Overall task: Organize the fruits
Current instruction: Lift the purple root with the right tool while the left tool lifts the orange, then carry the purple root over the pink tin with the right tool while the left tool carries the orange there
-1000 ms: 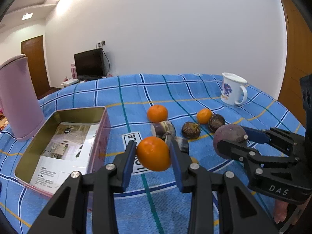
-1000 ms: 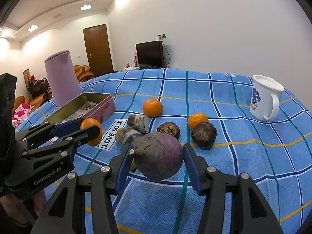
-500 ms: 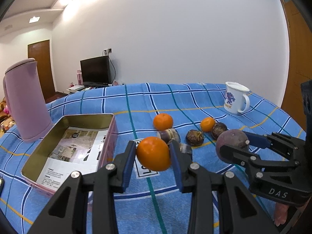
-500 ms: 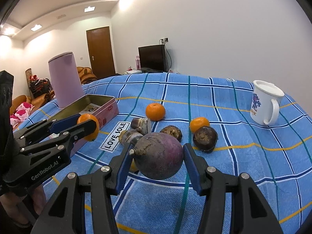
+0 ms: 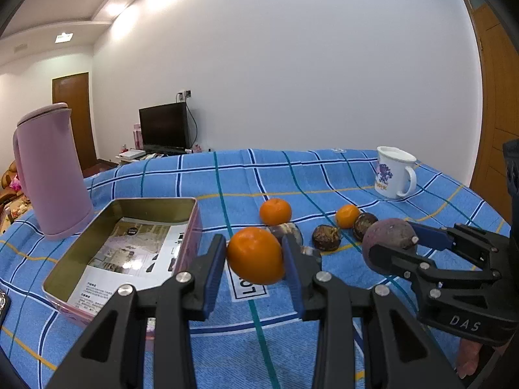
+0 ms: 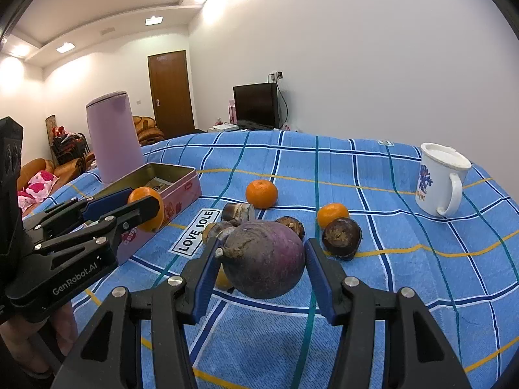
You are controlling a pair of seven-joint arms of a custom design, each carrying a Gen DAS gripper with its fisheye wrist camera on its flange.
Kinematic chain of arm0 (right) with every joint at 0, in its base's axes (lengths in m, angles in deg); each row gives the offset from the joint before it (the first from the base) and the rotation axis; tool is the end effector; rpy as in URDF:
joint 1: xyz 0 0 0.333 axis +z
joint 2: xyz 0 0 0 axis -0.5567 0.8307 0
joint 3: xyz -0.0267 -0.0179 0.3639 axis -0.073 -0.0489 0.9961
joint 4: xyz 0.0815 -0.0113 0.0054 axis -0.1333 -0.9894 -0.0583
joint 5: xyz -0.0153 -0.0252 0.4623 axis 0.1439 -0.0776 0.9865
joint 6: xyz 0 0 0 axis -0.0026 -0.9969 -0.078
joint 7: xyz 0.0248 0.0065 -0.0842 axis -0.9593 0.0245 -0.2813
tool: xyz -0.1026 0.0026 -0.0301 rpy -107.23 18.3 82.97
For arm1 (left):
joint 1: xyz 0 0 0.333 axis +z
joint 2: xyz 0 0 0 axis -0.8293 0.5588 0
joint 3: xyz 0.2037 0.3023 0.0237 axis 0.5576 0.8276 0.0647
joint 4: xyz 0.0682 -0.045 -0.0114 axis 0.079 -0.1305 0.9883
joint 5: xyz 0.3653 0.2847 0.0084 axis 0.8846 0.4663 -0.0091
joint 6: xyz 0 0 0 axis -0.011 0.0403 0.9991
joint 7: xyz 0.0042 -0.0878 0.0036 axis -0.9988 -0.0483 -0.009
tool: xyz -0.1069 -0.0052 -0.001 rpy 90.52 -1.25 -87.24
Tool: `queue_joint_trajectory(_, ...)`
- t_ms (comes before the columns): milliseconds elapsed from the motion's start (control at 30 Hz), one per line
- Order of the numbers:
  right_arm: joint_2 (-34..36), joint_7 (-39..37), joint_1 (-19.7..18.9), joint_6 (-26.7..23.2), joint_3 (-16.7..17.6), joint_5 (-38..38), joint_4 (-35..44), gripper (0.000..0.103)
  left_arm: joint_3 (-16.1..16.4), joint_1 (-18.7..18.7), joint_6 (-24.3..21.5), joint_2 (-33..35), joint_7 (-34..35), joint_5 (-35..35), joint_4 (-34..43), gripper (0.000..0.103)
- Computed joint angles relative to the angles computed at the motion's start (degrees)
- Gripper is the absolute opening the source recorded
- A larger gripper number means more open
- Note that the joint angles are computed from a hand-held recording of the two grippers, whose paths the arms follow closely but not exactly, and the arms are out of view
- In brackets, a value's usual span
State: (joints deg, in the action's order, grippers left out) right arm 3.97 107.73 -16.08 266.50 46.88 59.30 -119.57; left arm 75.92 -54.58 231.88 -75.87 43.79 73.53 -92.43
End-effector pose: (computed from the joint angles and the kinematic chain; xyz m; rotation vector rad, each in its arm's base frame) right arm 0.5549 0.1153 0.4537 -1.5118 1.6375 -0.8619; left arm 0.6134 -0.1597 0.4479 -1.1333 1.9864 -1.2726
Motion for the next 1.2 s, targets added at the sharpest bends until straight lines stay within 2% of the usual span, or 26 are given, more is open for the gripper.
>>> queue_joint_trajectory(167,-0.79,8.55,0.03,2.12,-0.35,-9.67,-2.84,0.054,0.40,-0.59,1.06,-0.44,4.03,-4.24,-1.44,0.037)
queue_joint_trajectory(333,-0.80,8.86,-0.09,2.64,-0.11,-10.27,-3.02,0.054,0.55,-0.76,1.99,-0.67,6.48,-7.16,-2.40,0.037)
queue_joint_trajectory(500,-1.06,10.74,-0.09,3.24,-0.14,-12.53,-3.77,0.054,1.02,-1.71,3.08,-1.37,12.50,-13.43,-4.39,0.037)
queue_joint_trajectory(733,-0.35,6.61,-0.05,3.10,0.25,-9.32,-2.28,0.054,1.07,-1.80,2.58,-1.41,15.99,-17.42,-4.85,0.037)
queue_joint_trajectory(1033,0.15,3.51,0.13,0.68,0.08,-8.17,0.30,0.054,0.79,-0.71,1.02,-1.00,13.85,-15.31,-3.30,0.037)
queue_joint_trajectory(1200,1.08,-1.39,0.37,-0.93,0.11,-4.59,2.92,0.054,0.79,-0.21,-0.14,-0.82,12.84,-14.38,-2.35,0.037)
